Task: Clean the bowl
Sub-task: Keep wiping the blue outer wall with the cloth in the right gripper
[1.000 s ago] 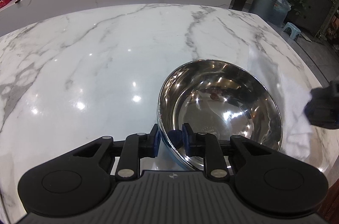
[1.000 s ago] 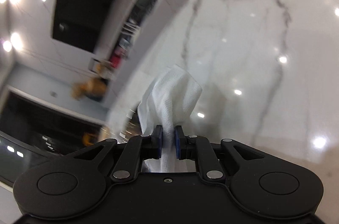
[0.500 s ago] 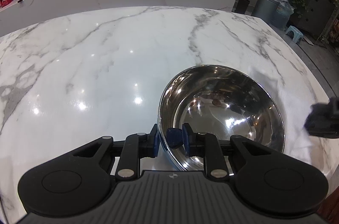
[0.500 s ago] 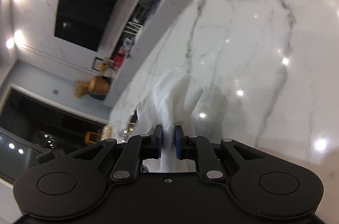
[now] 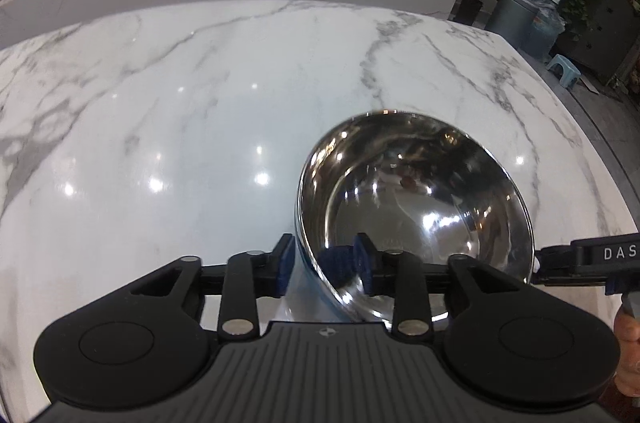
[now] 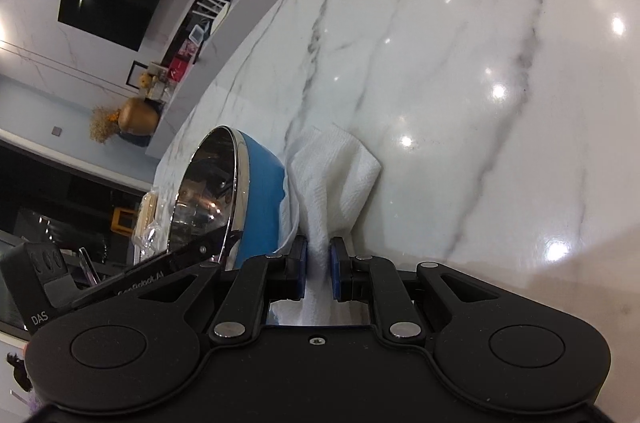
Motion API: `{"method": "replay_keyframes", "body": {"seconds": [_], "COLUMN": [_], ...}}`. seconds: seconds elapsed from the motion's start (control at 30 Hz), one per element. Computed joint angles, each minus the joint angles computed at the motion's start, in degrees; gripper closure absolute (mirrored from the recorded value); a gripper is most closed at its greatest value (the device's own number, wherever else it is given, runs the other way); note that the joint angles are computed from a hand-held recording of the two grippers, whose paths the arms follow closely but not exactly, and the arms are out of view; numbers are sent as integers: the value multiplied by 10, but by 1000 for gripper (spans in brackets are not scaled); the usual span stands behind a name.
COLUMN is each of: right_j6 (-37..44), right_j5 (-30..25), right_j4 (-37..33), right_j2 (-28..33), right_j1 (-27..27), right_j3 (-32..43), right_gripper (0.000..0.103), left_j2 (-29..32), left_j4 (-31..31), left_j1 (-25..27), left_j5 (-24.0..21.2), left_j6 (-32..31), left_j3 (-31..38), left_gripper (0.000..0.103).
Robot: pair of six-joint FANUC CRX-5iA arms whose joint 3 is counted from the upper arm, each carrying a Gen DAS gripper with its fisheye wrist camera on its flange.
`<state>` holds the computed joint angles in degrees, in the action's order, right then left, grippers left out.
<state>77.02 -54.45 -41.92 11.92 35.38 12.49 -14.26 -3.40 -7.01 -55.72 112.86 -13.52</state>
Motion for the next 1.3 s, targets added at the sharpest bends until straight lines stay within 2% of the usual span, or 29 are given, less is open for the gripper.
{"method": "replay_keyframes", "body": {"seconds": [0.1,0.33,0.43,0.63,0.77,0.93,1.0,1.13,1.3], "right_j6": [1,6,7,69,106,84,58,50,-6], "right_j5": [-1,-1,25,87,87,94,97,87,55], "right_j4": [0,5,3,-86,-117,-92,-60,-63,11], "right_j2": [1,4,-7,-36,-38,-41,-41,-35,-19], "right_j1": [0,0,-2,-32,-41,-34,-26,-29,-3], "right_j3": [1,6,-7,-40,-41,-45,-46,-40,-25], "right_gripper": [92,92,92,92,92,92,92,92,92], "left_j2": [2,-10,-14,-7,-10,-15,-13,-14,-14], "left_j4": [-4,18,15,-24,-13,26,22,29,30], "left_j1": [-4,13,17,0,4,19,15,16,14], "left_j5": [-5,8,16,13,23,39,38,43,45], "left_j6": [1,-22,-23,-5,-30,-68,-70,-78,-76], "left_j3": [4,-12,-16,1,-6,-23,-20,-24,-24], "left_gripper": [70,83,88,89,89,90,90,90,90]}}
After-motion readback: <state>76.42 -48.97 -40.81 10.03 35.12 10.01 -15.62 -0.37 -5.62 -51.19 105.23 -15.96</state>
